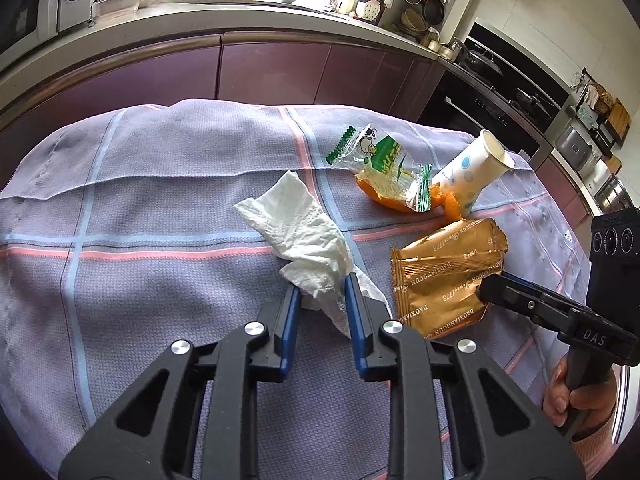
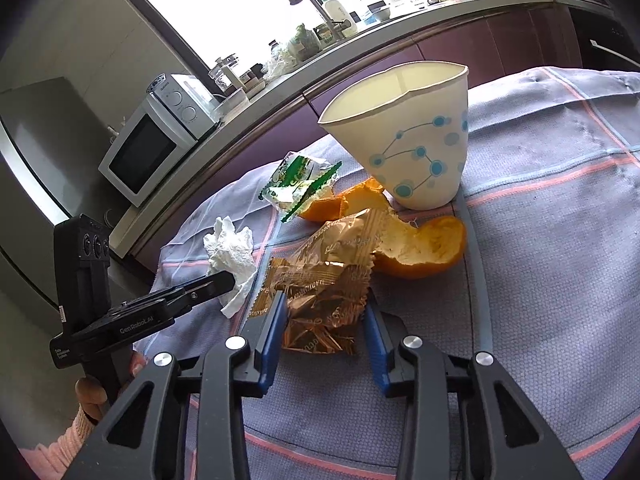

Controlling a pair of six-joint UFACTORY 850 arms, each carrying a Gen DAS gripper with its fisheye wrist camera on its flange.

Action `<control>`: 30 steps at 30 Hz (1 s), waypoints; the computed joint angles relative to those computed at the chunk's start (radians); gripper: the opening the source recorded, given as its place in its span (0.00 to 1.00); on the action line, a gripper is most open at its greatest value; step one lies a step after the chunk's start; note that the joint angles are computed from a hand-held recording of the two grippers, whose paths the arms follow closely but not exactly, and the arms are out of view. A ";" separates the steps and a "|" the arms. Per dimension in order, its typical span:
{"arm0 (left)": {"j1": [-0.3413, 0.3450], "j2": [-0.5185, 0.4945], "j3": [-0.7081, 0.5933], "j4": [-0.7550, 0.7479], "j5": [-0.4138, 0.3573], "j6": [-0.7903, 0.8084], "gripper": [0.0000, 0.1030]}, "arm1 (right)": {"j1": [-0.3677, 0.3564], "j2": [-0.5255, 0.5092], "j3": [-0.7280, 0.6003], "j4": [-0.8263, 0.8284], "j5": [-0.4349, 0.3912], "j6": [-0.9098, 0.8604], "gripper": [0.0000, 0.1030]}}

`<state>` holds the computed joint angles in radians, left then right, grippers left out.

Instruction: Collect trash

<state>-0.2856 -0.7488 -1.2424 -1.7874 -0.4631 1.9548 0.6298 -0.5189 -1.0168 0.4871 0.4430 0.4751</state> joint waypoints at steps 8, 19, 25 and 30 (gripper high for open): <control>0.003 0.053 0.069 -0.125 0.003 0.148 0.18 | 0.007 0.012 0.020 -0.016 0.029 0.010 0.33; 0.042 0.139 0.188 -0.290 -0.028 0.357 0.18 | 0.027 0.031 0.042 -0.056 0.077 0.048 0.32; 0.065 0.185 0.249 -0.339 -0.051 0.431 0.18 | 0.040 0.037 0.041 -0.083 0.098 0.070 0.32; 0.089 0.220 0.294 -0.378 -0.068 0.482 0.18 | 0.053 0.035 0.027 -0.102 0.107 0.075 0.32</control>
<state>-0.1966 -0.5285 -0.9481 -2.1659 -0.5311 2.4365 0.6829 -0.4842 -0.9900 0.3854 0.5505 0.5497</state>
